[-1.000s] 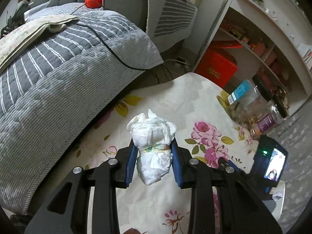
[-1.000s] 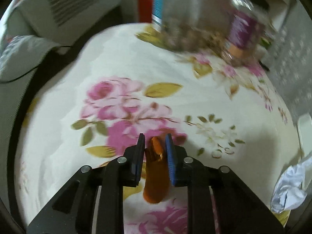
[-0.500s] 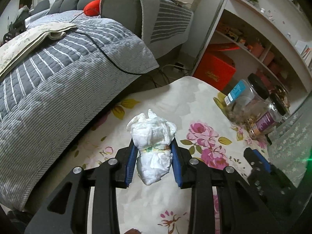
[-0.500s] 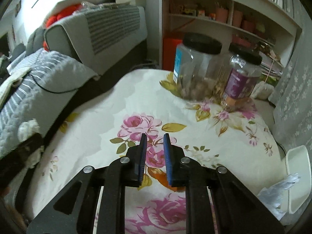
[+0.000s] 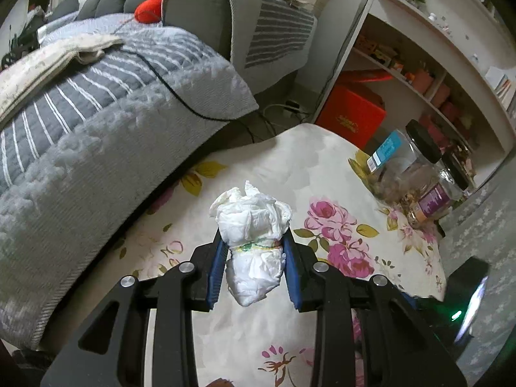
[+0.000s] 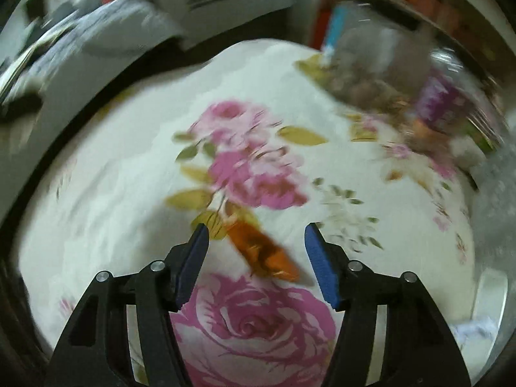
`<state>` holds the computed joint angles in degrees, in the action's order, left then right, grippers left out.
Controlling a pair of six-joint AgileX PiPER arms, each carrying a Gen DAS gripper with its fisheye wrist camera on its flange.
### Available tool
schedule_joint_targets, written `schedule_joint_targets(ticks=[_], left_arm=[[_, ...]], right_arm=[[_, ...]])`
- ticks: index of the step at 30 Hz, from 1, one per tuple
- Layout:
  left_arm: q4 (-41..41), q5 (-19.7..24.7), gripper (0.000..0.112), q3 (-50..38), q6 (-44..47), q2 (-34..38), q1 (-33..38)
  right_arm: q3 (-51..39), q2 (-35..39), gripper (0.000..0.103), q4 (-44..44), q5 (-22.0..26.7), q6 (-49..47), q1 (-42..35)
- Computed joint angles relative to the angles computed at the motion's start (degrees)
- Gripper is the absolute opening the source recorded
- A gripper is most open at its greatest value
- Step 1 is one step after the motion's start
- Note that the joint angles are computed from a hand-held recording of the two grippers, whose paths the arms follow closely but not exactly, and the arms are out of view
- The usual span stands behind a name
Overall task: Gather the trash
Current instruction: 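Lift the white tissue and orange snack off the table with both grippers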
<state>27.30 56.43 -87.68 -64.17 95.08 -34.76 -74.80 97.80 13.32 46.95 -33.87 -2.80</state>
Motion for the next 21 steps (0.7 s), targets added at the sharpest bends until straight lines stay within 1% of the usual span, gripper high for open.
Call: schedule_joint_targets(ticks=[3, 4, 5, 6, 9, 12, 17, 21], left_arm=[[-1.4, -0.6, 0.032, -0.1, 0.5, 0.7, 0.8], [-1.5, -0.6, 0.032, -0.1, 0.6, 0.8, 0.9], [-1.5, -0.7, 0.032, 0.0, 0.5, 0.9, 1.0], [-1.7, -0.9, 0.032, 0.1, 0.7, 0.9, 1.3], [-1.9, -0.9, 0.032, 0.3, 0.5, 1.3, 1.7], [-1.0, -0.8, 0.032, 0.4, -0.4, 1.2, 1.3], [4.5, 0.5, 0.032, 0.6, -4.0, 0.4, -1.3], [8.5, 1.8, 0.032, 0.7, -7.2, 0.0, -3.5]], right_arm=[[0.8, 2.2, 0.061, -1.7, -1.1, -1.7, 1.1], [0.8, 2.2, 0.058, 0.5, -1.4, -2.8, 0.6], [0.1, 2.6, 0.032, 1.3, -0.7, -2.8, 0.4], [-1.1, 3.1, 0.024, 2.1, 0.4, -2.4, 0.3], [-2.7, 3.1, 0.020, 2.8, 1.9, -0.8, 0.8], [-2.9, 0.7, 0.019, 4.3, 1.8, 1.0, 1.3], [-3.6, -4.6, 0.019, 5.2, 0.0, 4.7, 1.6], [-4.0, -8.5, 0.020, 7.9, -0.8, 7.3, -1.3]])
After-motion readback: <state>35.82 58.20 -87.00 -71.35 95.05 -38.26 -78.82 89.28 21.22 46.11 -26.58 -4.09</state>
